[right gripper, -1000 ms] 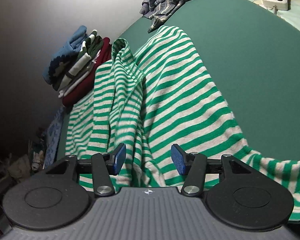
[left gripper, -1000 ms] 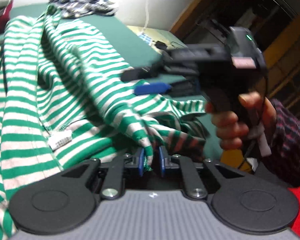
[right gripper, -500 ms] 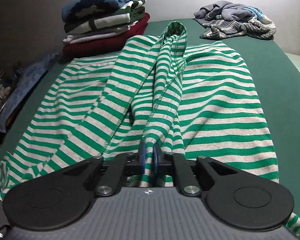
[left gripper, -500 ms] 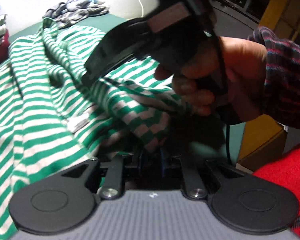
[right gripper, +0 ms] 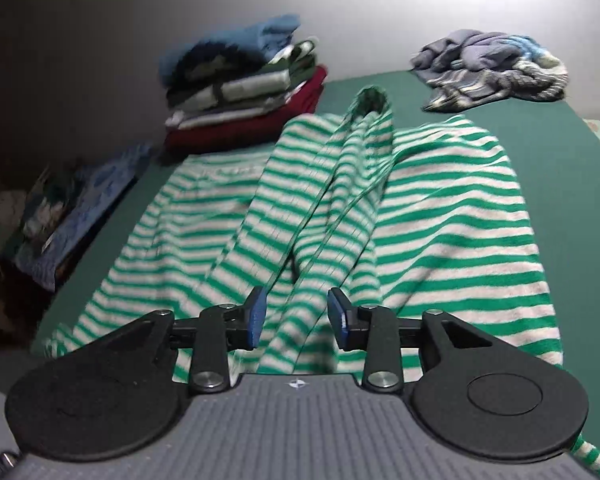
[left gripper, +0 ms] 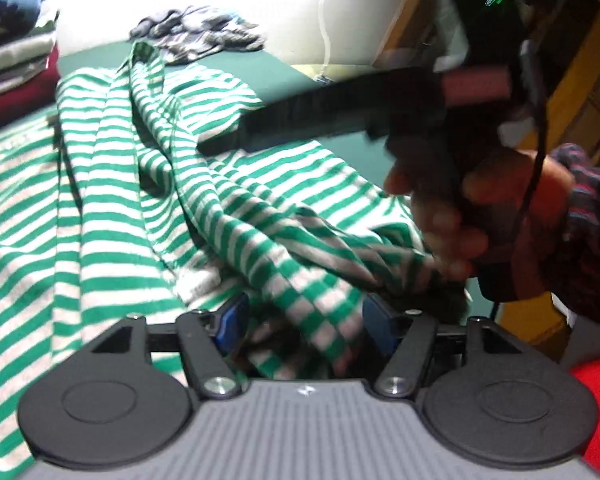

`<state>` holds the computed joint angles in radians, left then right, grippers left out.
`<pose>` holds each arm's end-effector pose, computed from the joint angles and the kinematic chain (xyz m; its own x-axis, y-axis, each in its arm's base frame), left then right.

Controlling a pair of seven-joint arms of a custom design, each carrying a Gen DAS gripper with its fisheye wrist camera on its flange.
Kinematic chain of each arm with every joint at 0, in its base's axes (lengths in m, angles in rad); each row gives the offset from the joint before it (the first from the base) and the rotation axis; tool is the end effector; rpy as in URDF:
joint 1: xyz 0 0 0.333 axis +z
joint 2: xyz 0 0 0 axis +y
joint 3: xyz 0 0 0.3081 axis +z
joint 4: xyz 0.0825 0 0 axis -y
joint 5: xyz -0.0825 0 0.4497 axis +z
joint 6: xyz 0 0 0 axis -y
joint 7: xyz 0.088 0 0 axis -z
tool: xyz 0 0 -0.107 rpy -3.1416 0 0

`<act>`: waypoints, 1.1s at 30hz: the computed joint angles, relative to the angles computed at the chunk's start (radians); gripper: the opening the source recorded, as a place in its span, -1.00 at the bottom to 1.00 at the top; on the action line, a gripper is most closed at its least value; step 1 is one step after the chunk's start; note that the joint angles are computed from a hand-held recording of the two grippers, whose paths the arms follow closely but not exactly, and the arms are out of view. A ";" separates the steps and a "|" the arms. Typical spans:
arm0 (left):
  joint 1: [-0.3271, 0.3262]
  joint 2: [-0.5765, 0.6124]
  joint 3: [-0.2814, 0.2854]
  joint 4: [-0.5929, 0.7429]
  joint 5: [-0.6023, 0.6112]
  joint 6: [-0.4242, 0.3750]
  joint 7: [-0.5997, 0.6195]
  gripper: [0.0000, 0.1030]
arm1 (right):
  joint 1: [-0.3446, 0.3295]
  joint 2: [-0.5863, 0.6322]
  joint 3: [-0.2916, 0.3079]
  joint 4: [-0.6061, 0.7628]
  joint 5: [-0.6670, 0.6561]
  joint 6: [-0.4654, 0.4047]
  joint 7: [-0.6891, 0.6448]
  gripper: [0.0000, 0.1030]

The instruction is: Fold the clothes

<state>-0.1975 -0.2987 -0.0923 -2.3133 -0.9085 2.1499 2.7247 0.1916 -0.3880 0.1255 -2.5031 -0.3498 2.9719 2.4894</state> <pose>0.5064 -0.1862 0.4518 -0.8419 -0.4328 0.3223 -0.5336 0.5782 -0.6172 0.4901 0.1877 0.4773 -0.1116 -0.9334 -0.3409 -0.6515 0.3278 -0.6842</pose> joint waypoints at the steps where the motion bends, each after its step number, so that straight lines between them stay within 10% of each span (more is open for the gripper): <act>1: 0.000 0.019 -0.010 0.013 0.015 0.006 -0.028 0.18 | -0.019 0.013 0.010 0.011 0.030 -0.002 0.000 -0.07; 13: 0.014 0.038 -0.006 0.022 0.021 -0.021 -0.025 -0.72 | -0.055 0.285 -0.050 0.230 -0.023 -0.029 0.117 -0.08; 16: 0.017 0.026 -0.005 0.015 0.024 -0.017 -0.016 -0.85 | -0.040 0.331 -0.067 0.284 -0.049 -0.062 0.083 -0.85; 18: 0.019 0.020 -0.003 0.012 0.028 -0.013 -0.014 -0.86 | -0.024 0.341 -0.081 0.290 -0.005 -0.022 0.021 -0.91; 21: 0.022 0.016 0.001 0.013 0.029 -0.008 -0.016 -0.86 | 0.013 0.347 -0.093 0.280 0.113 0.110 -0.174 -0.91; 25: 0.028 0.014 0.003 0.015 0.047 -0.011 -0.020 -0.86 | 0.065 0.383 -0.088 0.336 0.352 0.044 -0.517 -0.59; 33: 0.034 -0.011 0.013 -0.012 0.057 0.011 -0.045 -0.78 | 0.084 0.174 -0.127 0.159 0.655 0.004 -0.622 -0.12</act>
<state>-0.1632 -0.3100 -0.0797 -2.3253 -0.8514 2.1606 2.6797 0.2756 -0.2144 -0.0012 -2.3437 0.3050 2.9755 1.8671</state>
